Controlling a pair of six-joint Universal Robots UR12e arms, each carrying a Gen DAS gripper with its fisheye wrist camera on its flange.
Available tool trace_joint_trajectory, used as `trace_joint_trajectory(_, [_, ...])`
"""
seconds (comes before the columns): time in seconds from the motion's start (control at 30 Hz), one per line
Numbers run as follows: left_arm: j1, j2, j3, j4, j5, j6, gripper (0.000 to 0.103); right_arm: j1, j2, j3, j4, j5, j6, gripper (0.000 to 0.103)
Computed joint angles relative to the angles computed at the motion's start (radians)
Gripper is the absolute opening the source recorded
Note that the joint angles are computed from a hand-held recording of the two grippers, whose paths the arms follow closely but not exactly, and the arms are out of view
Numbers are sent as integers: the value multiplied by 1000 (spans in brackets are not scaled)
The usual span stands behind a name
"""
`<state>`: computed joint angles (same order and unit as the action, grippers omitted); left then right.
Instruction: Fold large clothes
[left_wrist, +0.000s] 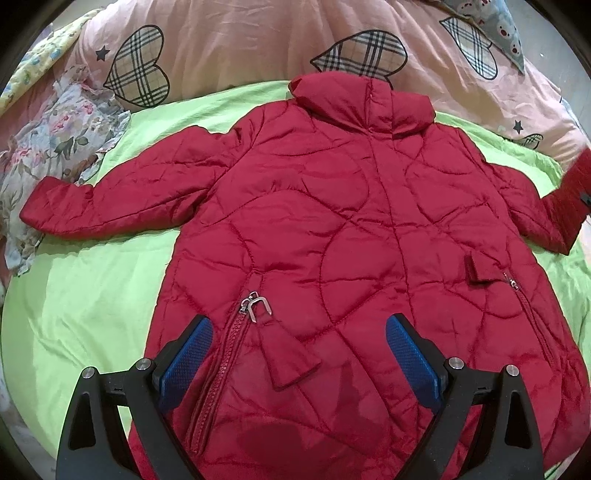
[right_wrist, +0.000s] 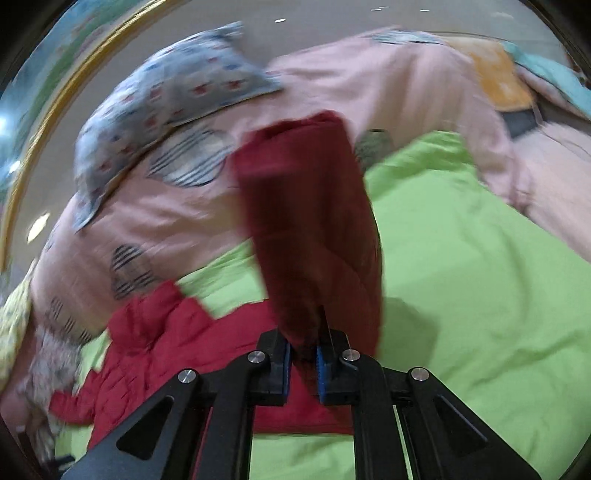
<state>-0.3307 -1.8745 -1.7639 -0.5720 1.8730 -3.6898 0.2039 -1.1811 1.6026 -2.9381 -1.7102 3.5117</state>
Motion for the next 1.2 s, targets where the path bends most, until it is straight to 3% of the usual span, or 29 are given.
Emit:
trace_joint_trajectory(0.27, [14,26,-32,35,-17,-6,96,85,74,-104,76,108,-87,9])
trace_joint_trajectory(0.47, [51,38,-47,62,-103,-8,96,136,146,-195,178,188,-140,9])
trace_joint_trajectory(0.7, [88,39,-57,114,-190,16,96,175,218,-273,299,215,-177,9])
trace_joint_trajectory(1.0, [217,-33,-12,200,-558,-31,94,207,271,-308,355,295,-268,9])
trace_joint_trajectory(1.1, [251,-78,21,237,-650,-54,94,221,282,-321,375,297,-318,9])
trace_joint_trajectory(1.2, [270,-129,64,211,-723,-57,94,227,290,-326,379,302,-340,10])
